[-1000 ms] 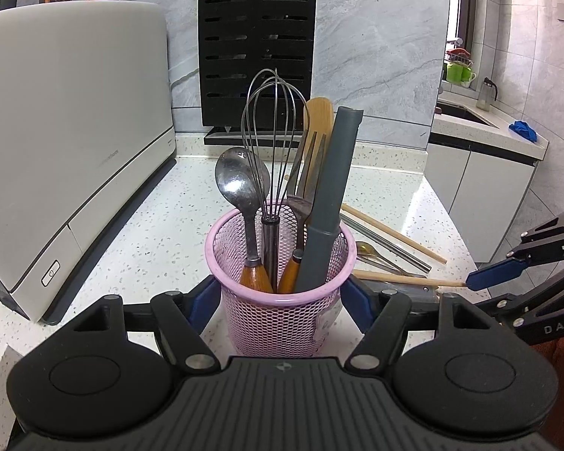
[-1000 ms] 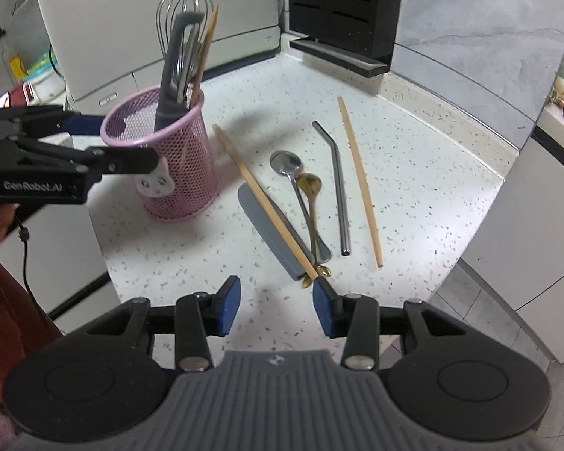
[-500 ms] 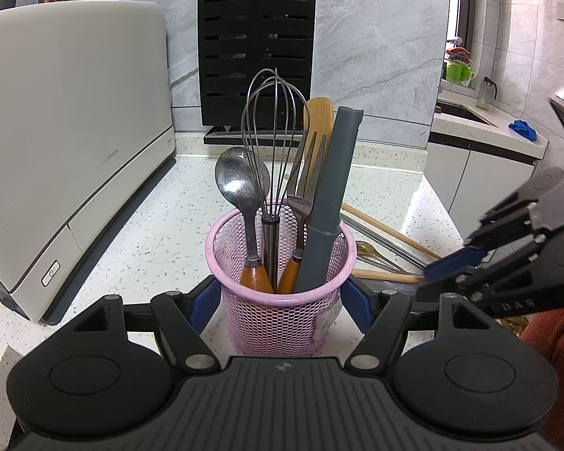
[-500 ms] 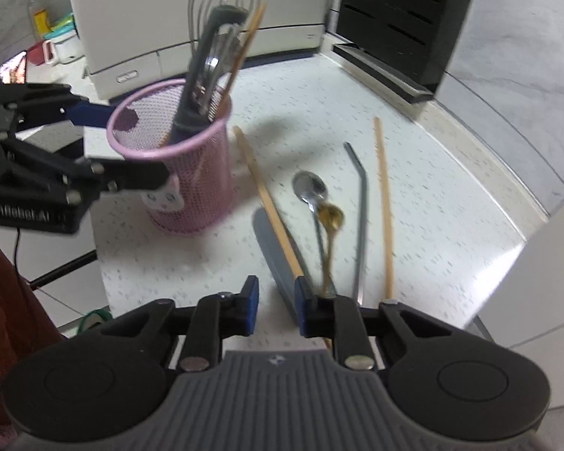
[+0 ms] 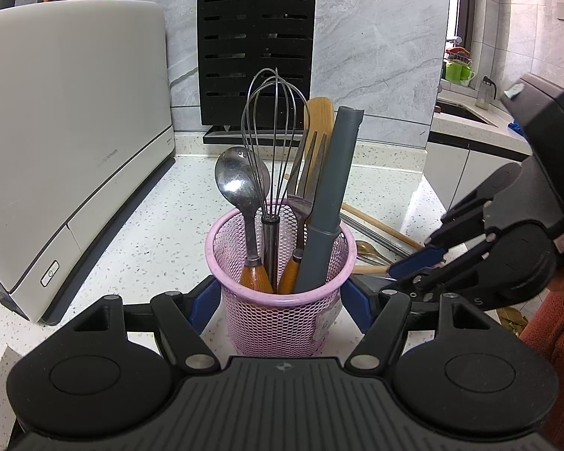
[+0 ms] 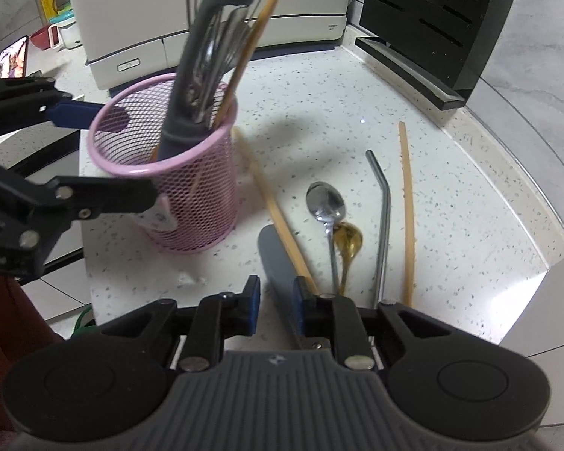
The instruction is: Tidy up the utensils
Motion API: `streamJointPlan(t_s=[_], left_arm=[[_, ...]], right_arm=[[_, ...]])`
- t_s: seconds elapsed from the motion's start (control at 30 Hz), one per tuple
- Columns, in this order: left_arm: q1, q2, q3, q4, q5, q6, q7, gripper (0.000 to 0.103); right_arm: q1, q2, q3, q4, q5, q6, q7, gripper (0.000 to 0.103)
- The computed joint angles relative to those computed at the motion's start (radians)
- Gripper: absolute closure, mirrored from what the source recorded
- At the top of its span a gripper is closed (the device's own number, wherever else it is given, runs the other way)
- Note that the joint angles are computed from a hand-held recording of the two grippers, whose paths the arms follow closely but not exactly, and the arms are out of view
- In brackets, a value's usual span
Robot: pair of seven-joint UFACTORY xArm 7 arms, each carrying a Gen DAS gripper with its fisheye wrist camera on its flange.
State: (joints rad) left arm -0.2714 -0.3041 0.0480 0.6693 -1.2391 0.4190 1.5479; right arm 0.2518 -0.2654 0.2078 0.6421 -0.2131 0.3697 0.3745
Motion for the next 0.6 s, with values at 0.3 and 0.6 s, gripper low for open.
streamJointPlan(t_s=[0.3,0.6], left_arm=[[0.002,-0.001,0.000,-0.002,0.001,0.001,0.001,0.021],[0.001,0.000,-0.001,0.000,0.001,0.001,0.000,0.021]], right_arm=[[0.010,0.083,-0.019,0.082,0.009,0.045,-0.059,0.078],[0.019,0.152,-0.029,0.125,-0.007,0.018,-0.039,0.073]])
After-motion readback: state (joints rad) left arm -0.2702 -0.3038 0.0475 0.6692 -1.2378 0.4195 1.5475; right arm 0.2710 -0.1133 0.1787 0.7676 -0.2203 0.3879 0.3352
